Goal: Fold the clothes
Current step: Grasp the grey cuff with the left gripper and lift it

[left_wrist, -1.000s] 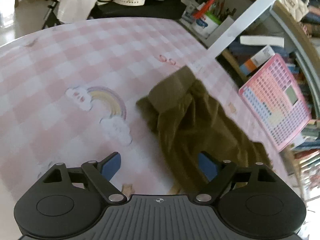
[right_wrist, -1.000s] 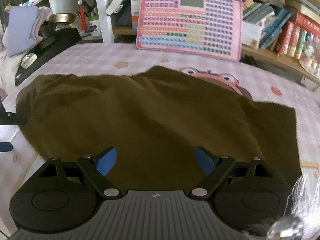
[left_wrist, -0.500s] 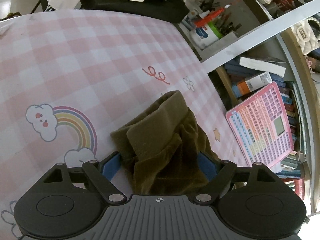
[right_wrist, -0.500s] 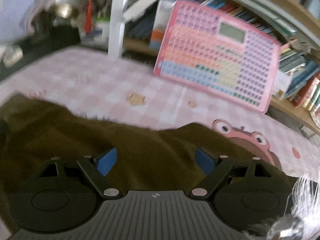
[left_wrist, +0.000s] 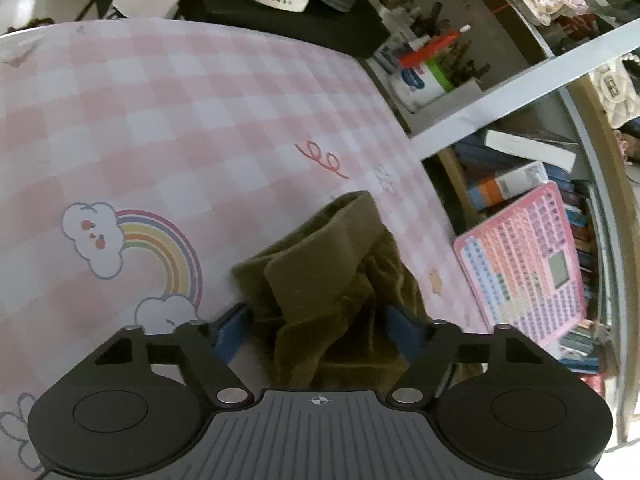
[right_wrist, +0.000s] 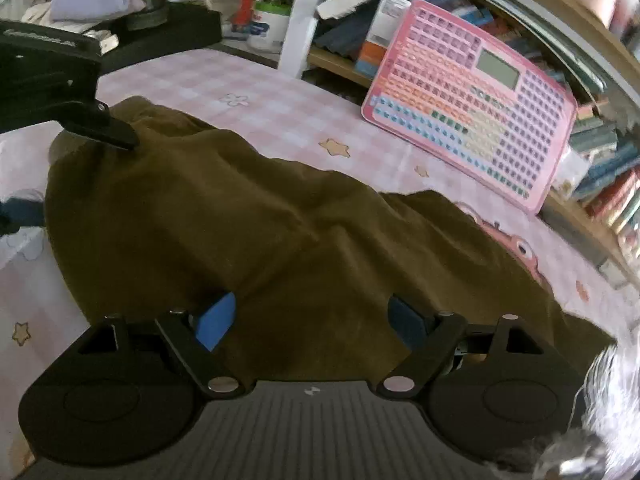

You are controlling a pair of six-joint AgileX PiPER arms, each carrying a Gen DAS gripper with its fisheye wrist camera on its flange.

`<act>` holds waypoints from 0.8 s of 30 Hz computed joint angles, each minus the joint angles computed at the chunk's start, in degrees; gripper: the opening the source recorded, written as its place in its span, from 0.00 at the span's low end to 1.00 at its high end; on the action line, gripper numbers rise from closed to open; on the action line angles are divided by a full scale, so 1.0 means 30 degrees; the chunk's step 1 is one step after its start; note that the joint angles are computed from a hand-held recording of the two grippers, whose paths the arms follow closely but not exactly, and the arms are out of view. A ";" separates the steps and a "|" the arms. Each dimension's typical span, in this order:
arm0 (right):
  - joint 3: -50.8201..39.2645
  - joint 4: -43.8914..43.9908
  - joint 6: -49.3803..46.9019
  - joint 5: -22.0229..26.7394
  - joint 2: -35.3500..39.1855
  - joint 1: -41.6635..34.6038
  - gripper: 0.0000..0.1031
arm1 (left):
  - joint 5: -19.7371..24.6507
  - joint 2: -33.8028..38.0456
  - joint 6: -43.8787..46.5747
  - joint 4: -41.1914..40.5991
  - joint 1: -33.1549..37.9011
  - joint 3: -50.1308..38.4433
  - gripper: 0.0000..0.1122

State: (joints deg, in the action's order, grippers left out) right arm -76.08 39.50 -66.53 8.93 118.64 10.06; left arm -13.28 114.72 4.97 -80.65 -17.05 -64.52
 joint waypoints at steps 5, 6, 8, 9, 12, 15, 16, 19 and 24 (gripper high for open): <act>-0.0099 0.2810 -0.2504 0.0331 0.0169 -0.0370 0.80 | -0.0617 0.0130 0.2837 -0.3524 -0.0190 -0.0258 0.40; -0.0034 0.3536 -0.3227 0.0296 0.0172 -0.0422 0.80 | -0.0701 0.0204 0.3542 -0.4148 -0.0222 -0.0376 0.33; 0.0540 0.6432 -0.6095 0.0041 -0.0025 -0.0448 0.80 | -0.0717 0.0359 0.2773 -0.3245 -0.0210 -0.0357 0.26; 0.0556 0.7272 -0.6916 0.0101 0.0004 -0.0519 0.80 | -0.0700 0.0404 0.1730 -0.2155 -0.0187 -0.0242 0.22; 0.0615 0.9448 -0.9024 0.0724 0.0035 -0.0878 0.80 | -0.0958 0.0255 -0.0315 0.0205 -0.0289 0.0130 0.16; -0.0168 0.7206 -0.7037 0.3264 0.0053 -0.1962 0.80 | -0.2171 -0.0261 0.2244 -0.0316 -0.1016 0.0079 0.15; -0.0098 0.7464 -0.7523 0.4135 -0.0130 -0.2378 0.80 | -0.2693 -0.0393 0.3449 -0.0595 -0.1353 -0.0029 0.15; -0.0355 0.6091 -0.7151 0.6144 -0.0131 -0.3261 0.80 | -0.4229 -0.0559 0.8488 -0.2965 -0.2499 -0.0930 0.15; -0.0498 0.8310 -0.9233 0.8419 -0.0650 -0.5630 0.81 | -0.7408 -0.0134 1.6264 -0.5812 -0.4690 -0.3539 0.15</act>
State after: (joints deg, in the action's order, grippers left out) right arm -77.57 64.43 -94.23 34.19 116.69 -6.83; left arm -35.51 114.32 53.76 -98.08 -31.12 -75.14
